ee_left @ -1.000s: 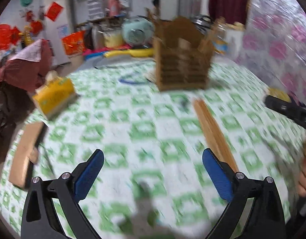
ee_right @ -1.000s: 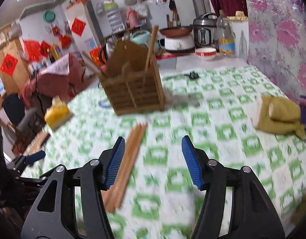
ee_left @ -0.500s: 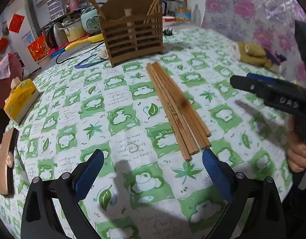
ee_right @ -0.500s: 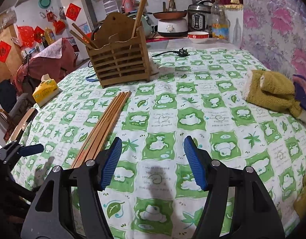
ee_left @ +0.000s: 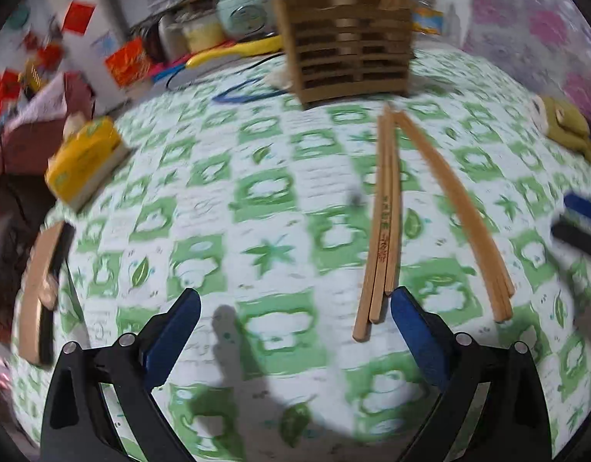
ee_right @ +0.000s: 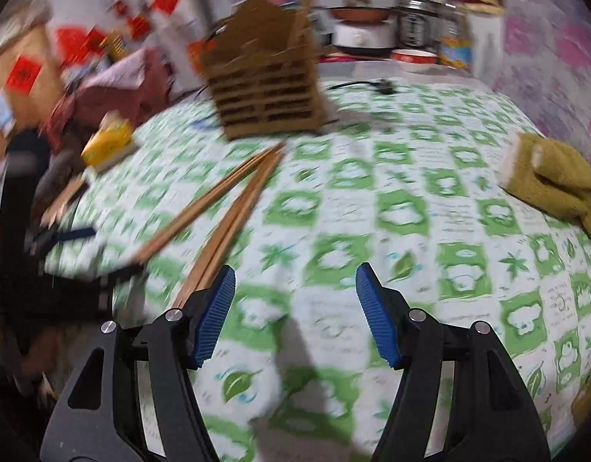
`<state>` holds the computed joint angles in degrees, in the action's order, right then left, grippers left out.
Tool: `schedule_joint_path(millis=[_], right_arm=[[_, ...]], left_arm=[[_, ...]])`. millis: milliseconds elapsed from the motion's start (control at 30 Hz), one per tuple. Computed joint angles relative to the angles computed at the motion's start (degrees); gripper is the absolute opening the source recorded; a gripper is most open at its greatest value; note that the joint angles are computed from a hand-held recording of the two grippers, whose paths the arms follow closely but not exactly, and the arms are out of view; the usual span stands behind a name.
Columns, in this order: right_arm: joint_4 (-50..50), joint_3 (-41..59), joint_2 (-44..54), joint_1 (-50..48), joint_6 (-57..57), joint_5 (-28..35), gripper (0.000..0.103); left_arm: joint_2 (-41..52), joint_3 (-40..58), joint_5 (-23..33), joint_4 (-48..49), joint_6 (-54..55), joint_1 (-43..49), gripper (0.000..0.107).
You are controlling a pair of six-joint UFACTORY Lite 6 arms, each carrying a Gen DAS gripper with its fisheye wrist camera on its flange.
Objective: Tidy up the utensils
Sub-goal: 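Lower both open tools around the remaining chopsticks on the cloth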
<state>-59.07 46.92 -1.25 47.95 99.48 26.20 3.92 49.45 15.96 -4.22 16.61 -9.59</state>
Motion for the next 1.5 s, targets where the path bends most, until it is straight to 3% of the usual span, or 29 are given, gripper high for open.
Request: schedule_joint_path(millis=[233, 400, 500, 700, 1000, 1267, 1367, 1500], right_arm=[[8.91, 9.75, 9.32, 5.66, -16.19, -0.03, 0.064], [16.33, 15.85, 15.04, 4.75, -25.06, 3.03, 0.065], [10.17, 13.15, 13.26, 3.49, -17.2, 12.5, 0.065], [4.38, -1.94, -2.39, 0.91, -8.04, 10.51, 0.065], [0.52, -3.43, -3.34, 1.07, -4.76, 9.0, 0.066], [-0.47, -4.73, -4.77, 0.86, -2.8, 8.12, 0.066], [-0.34, -5.3, -5.43, 0.09, -2.64, 6.97, 0.066], [-0.15, -5.65, -5.8, -0.2, -2.83, 6.12, 0.063]], left_arm=[[-0.06, 1.11, 2.86, -19.09, 19.23, 5.22, 0.097], [-1.16, -0.2, 3.38, -21.63, 22.49, 4.63, 0.097], [-2.72, -2.1, 3.15, -19.35, 22.96, 3.55, 0.097], [-6.22, -5.69, 2.49, -21.82, 31.72, 4.33, 0.097], [-3.28, -2.75, 5.3, -24.9, 35.72, 8.83, 0.097], [-4.62, -4.97, -0.61, -20.25, 33.58, 4.83, 0.092], [-1.55, -2.34, -2.75, -13.59, 25.86, 5.99, 0.092], [1.95, 1.78, 0.67, -18.91, 29.3, 9.12, 0.092]])
